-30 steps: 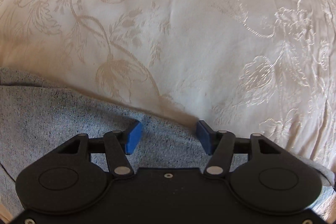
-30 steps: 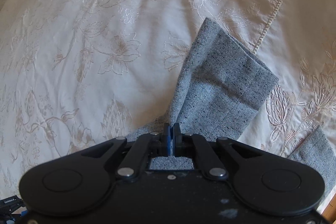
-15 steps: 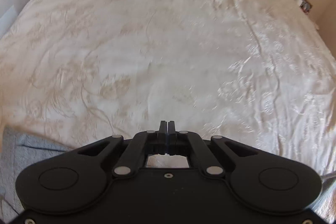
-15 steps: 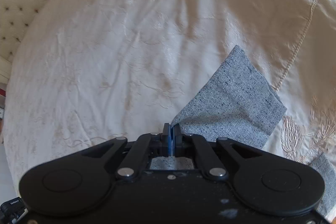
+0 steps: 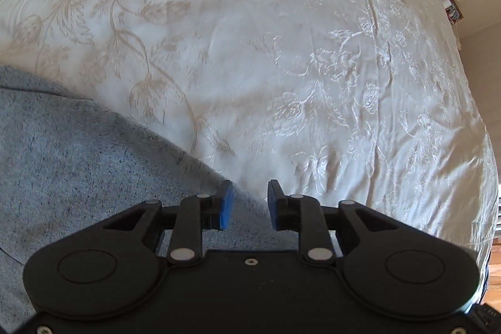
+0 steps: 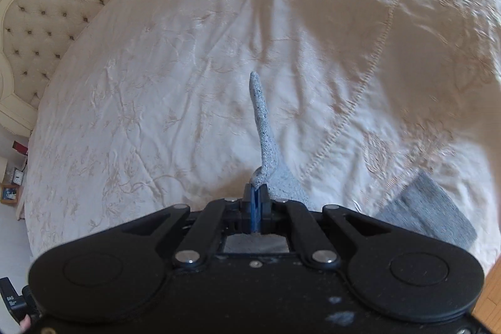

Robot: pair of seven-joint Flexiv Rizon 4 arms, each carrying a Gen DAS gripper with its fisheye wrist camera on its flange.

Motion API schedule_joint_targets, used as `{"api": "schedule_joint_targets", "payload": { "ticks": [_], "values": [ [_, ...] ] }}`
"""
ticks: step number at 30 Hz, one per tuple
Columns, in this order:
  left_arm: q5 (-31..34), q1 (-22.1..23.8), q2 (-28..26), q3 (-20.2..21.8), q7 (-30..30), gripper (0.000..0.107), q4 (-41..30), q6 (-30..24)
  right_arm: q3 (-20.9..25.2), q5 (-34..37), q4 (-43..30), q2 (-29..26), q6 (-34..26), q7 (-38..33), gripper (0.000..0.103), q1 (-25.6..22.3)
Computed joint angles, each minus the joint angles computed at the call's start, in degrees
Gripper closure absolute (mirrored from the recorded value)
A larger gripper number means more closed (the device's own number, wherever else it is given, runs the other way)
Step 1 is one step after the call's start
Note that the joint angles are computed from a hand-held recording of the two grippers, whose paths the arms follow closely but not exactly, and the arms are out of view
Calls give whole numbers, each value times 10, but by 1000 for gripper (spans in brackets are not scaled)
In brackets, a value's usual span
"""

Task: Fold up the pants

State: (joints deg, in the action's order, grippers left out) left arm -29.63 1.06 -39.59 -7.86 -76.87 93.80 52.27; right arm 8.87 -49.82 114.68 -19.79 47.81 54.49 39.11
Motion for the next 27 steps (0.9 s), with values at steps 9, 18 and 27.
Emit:
{"api": "schedule_joint_targets", "payload": {
  "ticks": [9, 18, 27],
  "values": [
    [100, -37, -23, 51, -64, 74, -43, -68, 28, 77, 61, -20, 35, 141, 101, 44],
    [187, -51, 34, 91, -93, 71, 7, -51, 16, 57, 62, -18, 37, 145, 101, 55],
    [221, -50, 39, 103, -156, 63, 3, -65, 15, 39, 68, -15, 46, 150, 101, 50]
  ]
}}
